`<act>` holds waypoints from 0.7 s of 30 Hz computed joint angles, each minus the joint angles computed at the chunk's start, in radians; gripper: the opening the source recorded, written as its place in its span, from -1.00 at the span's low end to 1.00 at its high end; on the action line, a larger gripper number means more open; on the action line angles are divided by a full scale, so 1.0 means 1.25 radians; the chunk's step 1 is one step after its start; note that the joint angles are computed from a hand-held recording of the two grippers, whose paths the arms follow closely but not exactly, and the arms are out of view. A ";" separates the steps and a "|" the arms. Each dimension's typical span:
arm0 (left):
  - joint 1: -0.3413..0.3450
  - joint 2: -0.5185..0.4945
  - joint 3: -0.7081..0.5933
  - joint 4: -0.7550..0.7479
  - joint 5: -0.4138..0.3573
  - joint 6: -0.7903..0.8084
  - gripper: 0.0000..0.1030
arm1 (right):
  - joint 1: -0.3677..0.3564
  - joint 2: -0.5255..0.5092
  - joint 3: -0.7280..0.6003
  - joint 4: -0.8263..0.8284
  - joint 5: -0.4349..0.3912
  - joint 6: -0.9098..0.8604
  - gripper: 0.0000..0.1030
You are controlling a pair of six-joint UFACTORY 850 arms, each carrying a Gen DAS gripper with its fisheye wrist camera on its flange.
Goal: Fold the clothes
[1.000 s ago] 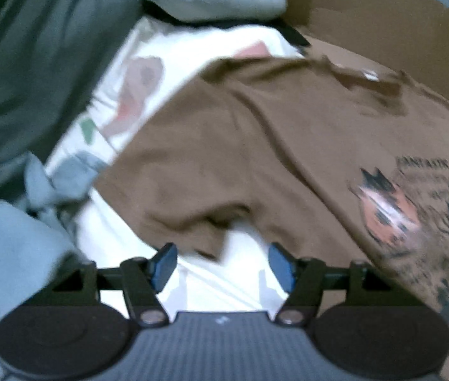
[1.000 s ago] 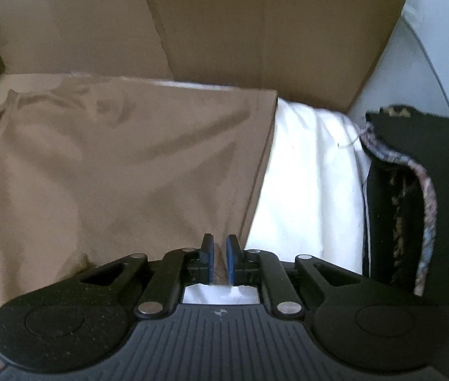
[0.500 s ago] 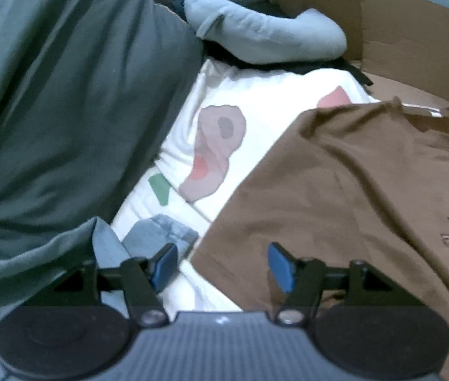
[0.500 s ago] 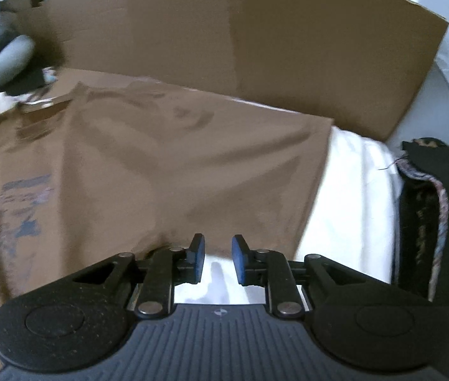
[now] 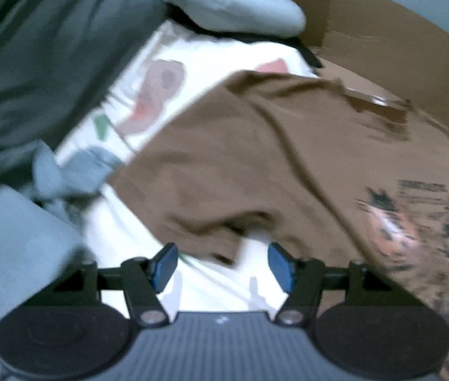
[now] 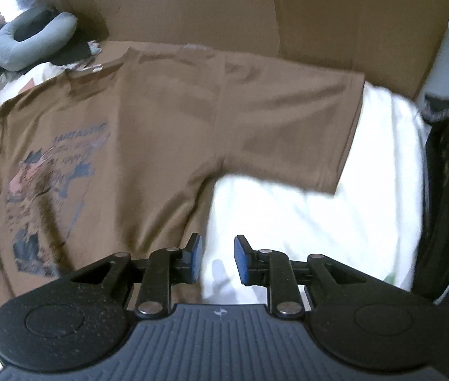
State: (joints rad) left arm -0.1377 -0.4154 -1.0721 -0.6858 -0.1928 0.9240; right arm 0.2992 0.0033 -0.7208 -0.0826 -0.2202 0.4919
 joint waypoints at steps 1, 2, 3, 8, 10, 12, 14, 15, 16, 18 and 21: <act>-0.005 0.000 0.005 0.003 -0.008 -0.018 0.27 | 0.003 0.003 0.008 0.025 0.008 -0.018 -0.44; -0.010 -0.001 0.009 0.005 -0.015 -0.035 0.27 | 0.004 0.004 0.013 0.060 0.014 -0.048 -0.44; -0.016 -0.001 0.014 0.006 -0.023 -0.051 0.27 | 0.004 0.000 0.014 0.103 0.019 -0.083 -0.44; -0.032 -0.014 0.019 -0.008 -0.075 -0.135 0.27 | -0.003 -0.038 0.004 0.332 0.037 -0.287 -0.36; -0.035 -0.021 0.015 -0.029 -0.097 -0.164 0.27 | -0.007 -0.058 -0.005 0.381 0.039 -0.331 -0.33; -0.042 -0.024 0.016 -0.030 -0.099 -0.169 0.25 | -0.009 -0.073 -0.012 0.390 0.046 -0.335 -0.33; -0.050 -0.028 0.016 -0.008 -0.097 -0.184 0.11 | -0.007 -0.075 -0.013 0.358 0.058 -0.300 -0.33; -0.055 -0.030 0.015 0.019 -0.095 -0.203 -0.12 | -0.003 -0.074 -0.013 0.328 0.061 -0.270 -0.33; -0.054 -0.031 0.014 0.033 -0.097 -0.214 -0.48 | 0.002 -0.068 -0.010 0.290 0.065 -0.235 -0.33; -0.052 -0.034 0.013 0.053 -0.103 -0.234 -0.84 | 0.017 -0.054 0.001 0.186 0.075 -0.143 -0.33; -0.045 -0.031 0.017 0.060 -0.106 -0.230 -0.92 | 0.038 -0.030 0.021 0.053 0.085 -0.033 -0.34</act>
State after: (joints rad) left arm -0.1937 -0.4543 -1.0509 -0.6108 -0.3258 0.6363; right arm 0.3470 -0.0347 -0.6946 -0.0168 -0.1144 0.4512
